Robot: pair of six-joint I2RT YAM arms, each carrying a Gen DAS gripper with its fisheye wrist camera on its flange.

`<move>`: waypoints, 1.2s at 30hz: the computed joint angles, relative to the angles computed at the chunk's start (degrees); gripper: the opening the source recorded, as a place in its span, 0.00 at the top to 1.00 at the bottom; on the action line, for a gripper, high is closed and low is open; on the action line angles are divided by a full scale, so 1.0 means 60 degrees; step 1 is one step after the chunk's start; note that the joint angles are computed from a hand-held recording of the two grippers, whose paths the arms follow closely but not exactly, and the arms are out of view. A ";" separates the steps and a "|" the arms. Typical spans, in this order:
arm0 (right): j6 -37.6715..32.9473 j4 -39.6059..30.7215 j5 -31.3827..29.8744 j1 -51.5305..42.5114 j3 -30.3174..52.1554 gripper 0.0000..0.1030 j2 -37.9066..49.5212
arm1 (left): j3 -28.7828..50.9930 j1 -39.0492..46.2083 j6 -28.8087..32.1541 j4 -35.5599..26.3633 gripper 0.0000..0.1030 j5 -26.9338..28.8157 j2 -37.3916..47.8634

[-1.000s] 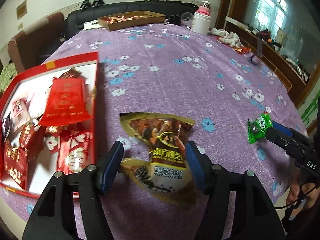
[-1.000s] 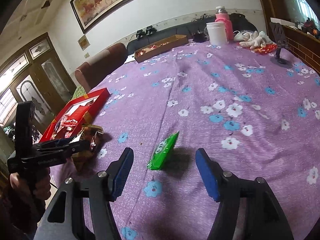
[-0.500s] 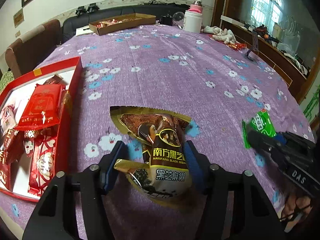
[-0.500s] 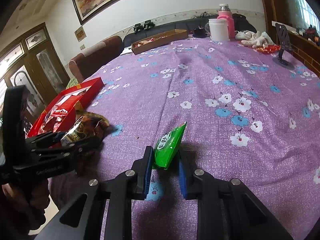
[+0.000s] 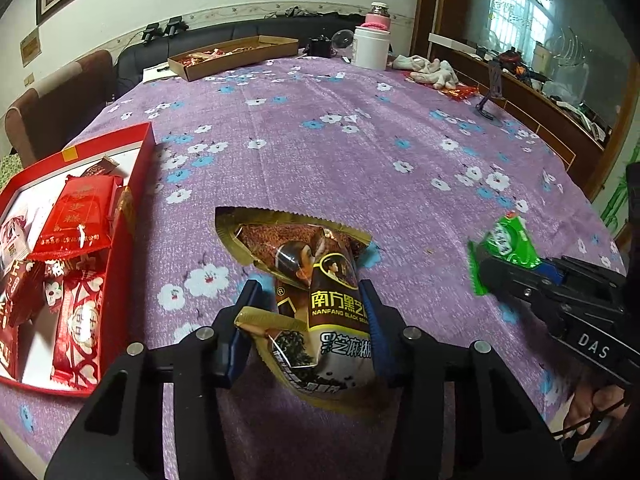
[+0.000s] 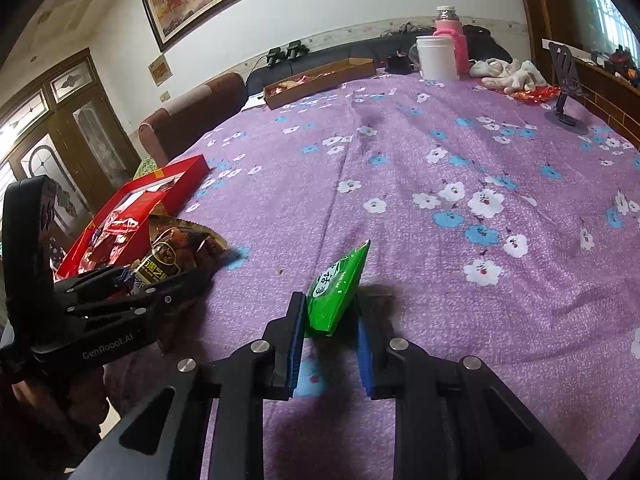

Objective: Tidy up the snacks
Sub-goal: 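Carry the brown-gold and green packets over the red-rimmed box with both tools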

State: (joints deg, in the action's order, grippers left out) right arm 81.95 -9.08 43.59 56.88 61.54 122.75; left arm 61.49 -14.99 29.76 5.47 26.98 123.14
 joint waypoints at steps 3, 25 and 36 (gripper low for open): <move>-0.0058 0.0013 -0.0113 0.0009 0.0167 0.77 0.0073 | -0.0197 0.0070 0.0140 0.0033 0.55 0.0141 -0.0104; -0.0748 -0.0348 -0.0460 0.0104 0.1618 0.78 0.0582 | -0.0838 0.0886 0.0239 0.0251 0.56 0.0397 -0.0994; -0.1037 -0.0951 -0.0392 0.0206 0.2434 0.78 0.0835 | -0.0876 0.1420 0.0345 -0.0050 0.56 0.0796 -0.1335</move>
State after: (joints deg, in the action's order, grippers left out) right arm 75.73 -14.78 41.24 58.11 76.15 127.76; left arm 56.23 -6.47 31.83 5.17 31.76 115.12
